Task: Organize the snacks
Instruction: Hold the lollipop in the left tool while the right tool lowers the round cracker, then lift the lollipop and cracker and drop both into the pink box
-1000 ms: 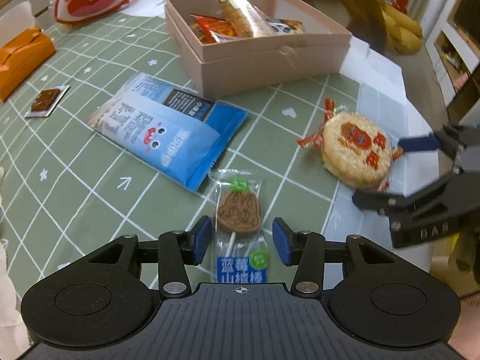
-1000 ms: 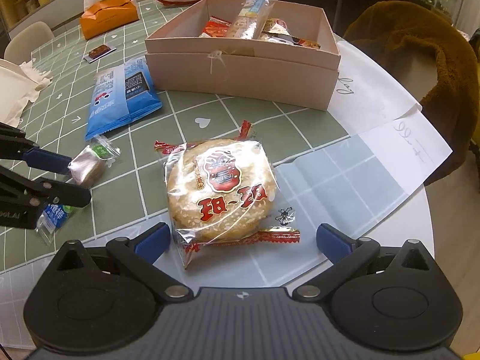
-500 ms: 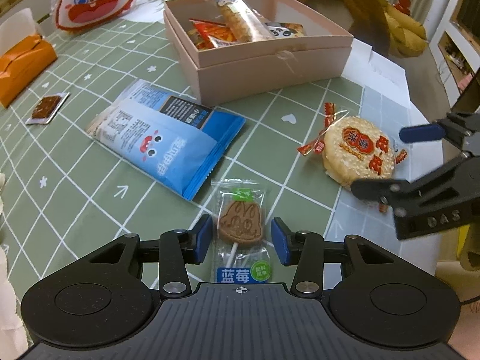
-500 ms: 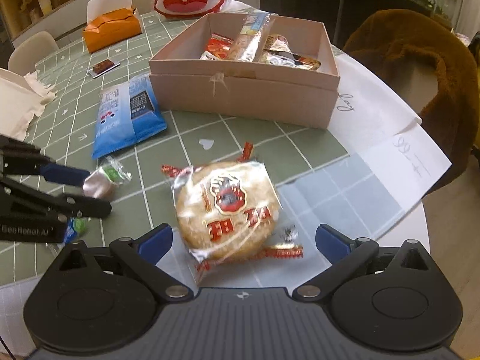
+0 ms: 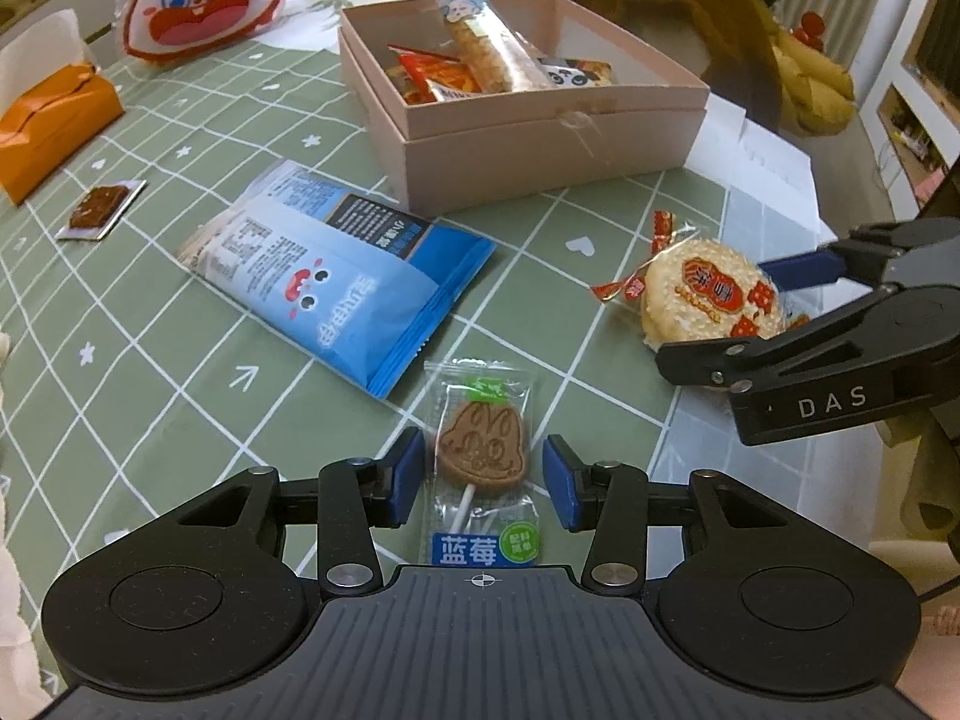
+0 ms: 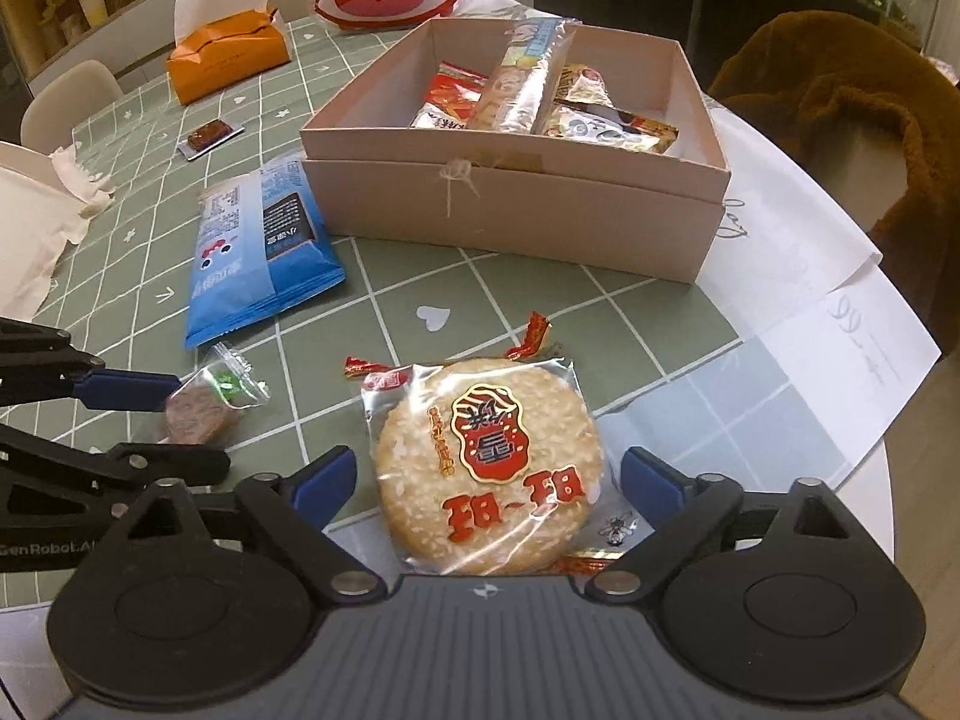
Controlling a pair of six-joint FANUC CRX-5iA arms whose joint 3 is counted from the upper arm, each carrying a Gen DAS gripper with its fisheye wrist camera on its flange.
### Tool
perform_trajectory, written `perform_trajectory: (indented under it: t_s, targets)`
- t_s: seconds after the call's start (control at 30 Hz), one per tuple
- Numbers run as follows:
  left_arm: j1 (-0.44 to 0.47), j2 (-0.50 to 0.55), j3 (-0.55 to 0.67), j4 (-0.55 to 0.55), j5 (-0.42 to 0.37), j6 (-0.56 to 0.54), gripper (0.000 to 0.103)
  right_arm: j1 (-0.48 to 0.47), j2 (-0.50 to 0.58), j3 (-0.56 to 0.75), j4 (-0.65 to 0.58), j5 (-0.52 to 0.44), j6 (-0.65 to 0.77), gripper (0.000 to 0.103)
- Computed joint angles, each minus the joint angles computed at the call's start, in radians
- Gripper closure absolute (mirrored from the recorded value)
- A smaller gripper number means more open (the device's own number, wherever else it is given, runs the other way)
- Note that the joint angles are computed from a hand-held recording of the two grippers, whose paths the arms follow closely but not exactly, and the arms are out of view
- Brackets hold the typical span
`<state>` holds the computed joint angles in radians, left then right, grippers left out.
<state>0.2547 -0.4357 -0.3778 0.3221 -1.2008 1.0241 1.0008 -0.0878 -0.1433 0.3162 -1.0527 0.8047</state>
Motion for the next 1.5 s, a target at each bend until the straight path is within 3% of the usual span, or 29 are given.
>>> perform_trajectory:
  t_s: [0.1,0.23,0.27,0.5,0.57,0.77,0.87,0.97,1.07,1.17,1.27,1.4,1.5]
  targets:
    - [0.012,-0.003,-0.006,0.015,-0.006,-0.020,0.055,0.005,-0.010,-0.003,-0.001,-0.008,-0.001,0.021]
    - [0.008,-0.020,-0.018,0.007,0.006,-0.056,0.056,0.016,-0.026,-0.017,0.008,-0.015,-0.015,0.022]
    - [0.002,-0.027,-0.020,-0.005,0.014,-0.047,0.060,0.018,-0.029,-0.021,0.009,-0.018,-0.019,0.023]
    - [0.017,-0.078,-0.056,0.015,0.044,0.012,0.063,0.024,-0.074,-0.046,0.024,-0.014,-0.042,0.024]
    - [0.036,-0.087,-0.044,0.062,0.070,0.016,0.063,0.021,-0.083,-0.041,0.058,-0.014,-0.056,0.025]
    - [0.118,-0.032,0.085,0.407,0.224,-0.093,0.063,-0.068,-0.093,0.110,0.190,0.083,-0.036,0.025]
    - [0.084,0.049,0.195,0.453,0.285,-0.100,0.062,-0.146,-0.019,0.293,0.148,0.093,0.029,0.025]
    - [0.020,0.147,0.290,0.421,0.321,-0.077,0.062,-0.208,0.095,0.487,0.105,0.062,0.106,0.025]
    - [-0.016,0.253,0.343,0.410,0.286,-0.008,0.061,-0.226,0.186,0.592,0.133,0.017,0.116,0.025]
    - [-0.035,0.388,0.306,0.546,0.253,-0.012,0.063,-0.246,0.258,0.678,0.072,-0.033,0.144,0.025]
    - [-0.026,0.499,0.349,0.489,0.196,0.113,0.063,-0.263,0.353,0.789,-0.005,-0.125,0.172,0.025]
    - [0.008,0.487,0.306,0.508,0.222,0.095,0.063,-0.274,0.420,0.833,-0.048,-0.158,0.189,0.025]
    - [0.052,0.450,0.264,0.476,0.232,0.084,0.063,-0.310,0.497,0.910,-0.149,-0.201,0.194,0.023]
